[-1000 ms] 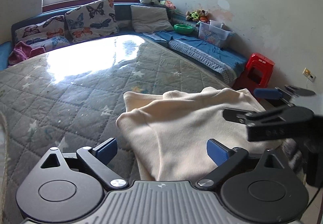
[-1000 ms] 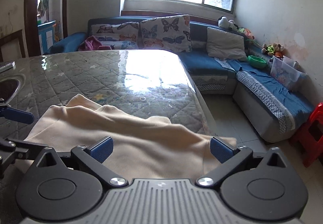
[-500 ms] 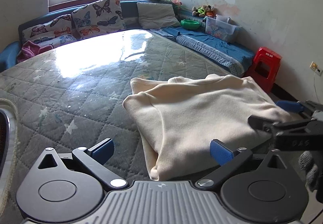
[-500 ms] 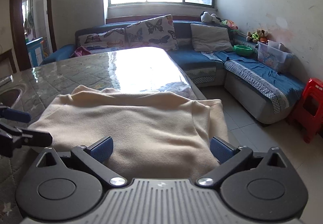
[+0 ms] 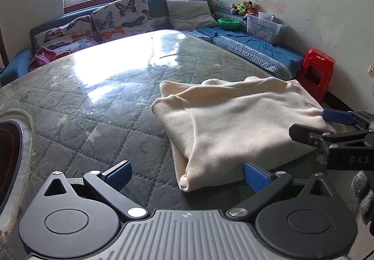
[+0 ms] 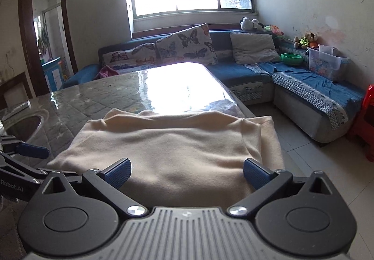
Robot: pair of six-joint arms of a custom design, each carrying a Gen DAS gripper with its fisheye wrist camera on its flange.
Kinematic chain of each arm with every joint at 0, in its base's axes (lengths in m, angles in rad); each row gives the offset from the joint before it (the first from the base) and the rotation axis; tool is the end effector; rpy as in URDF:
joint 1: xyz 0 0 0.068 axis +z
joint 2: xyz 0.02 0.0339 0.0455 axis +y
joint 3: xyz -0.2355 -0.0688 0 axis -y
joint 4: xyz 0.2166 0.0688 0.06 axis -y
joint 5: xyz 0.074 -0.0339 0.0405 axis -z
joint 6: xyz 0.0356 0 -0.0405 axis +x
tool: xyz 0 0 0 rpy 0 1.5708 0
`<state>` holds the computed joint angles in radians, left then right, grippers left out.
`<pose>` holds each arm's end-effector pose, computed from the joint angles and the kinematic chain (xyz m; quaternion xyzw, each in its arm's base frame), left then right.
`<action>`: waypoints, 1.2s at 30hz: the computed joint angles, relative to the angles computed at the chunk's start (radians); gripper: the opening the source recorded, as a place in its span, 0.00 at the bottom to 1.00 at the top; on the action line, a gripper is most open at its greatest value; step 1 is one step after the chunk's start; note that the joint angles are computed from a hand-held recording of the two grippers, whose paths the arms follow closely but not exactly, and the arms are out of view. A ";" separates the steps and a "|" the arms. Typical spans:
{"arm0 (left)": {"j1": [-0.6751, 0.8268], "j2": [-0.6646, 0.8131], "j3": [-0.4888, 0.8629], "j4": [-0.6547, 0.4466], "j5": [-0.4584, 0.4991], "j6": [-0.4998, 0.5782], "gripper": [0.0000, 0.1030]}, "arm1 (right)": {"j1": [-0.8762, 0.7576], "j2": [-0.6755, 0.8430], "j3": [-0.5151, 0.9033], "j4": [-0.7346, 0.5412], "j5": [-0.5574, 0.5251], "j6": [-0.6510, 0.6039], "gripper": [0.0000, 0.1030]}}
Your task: Fold clothes
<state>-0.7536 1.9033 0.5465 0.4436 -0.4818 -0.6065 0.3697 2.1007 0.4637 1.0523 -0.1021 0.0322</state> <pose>0.2053 -0.1700 0.0536 -0.0093 0.9223 -0.0216 0.3858 0.2559 0.1030 0.0362 -0.1716 0.8632 0.1384 0.4542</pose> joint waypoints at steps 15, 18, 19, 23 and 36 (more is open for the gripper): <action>-0.012 -0.075 -0.071 -0.018 -0.045 -0.068 1.00 | -0.007 -0.018 -0.013 -0.052 0.018 -0.028 1.00; -0.003 -0.086 -0.073 -0.028 -0.053 -0.083 1.00 | -0.029 -0.037 -0.050 -0.016 -0.024 -0.035 1.00; 0.001 -0.089 -0.072 -0.033 -0.056 -0.088 1.00 | -0.032 -0.050 -0.060 -0.005 -0.030 -0.034 1.00; 0.019 -0.091 -0.058 -0.040 -0.065 -0.111 1.00 | -0.053 -0.079 -0.072 0.028 -0.091 -0.001 1.00; 0.069 -0.036 -0.010 -0.075 -0.035 -0.135 1.00 | -0.064 -0.036 -0.045 -0.007 -0.182 -0.005 1.00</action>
<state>-0.6843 1.8668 0.5367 0.3689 -0.5169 -0.7420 0.3059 2.0642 0.4187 1.0453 -0.2841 0.0272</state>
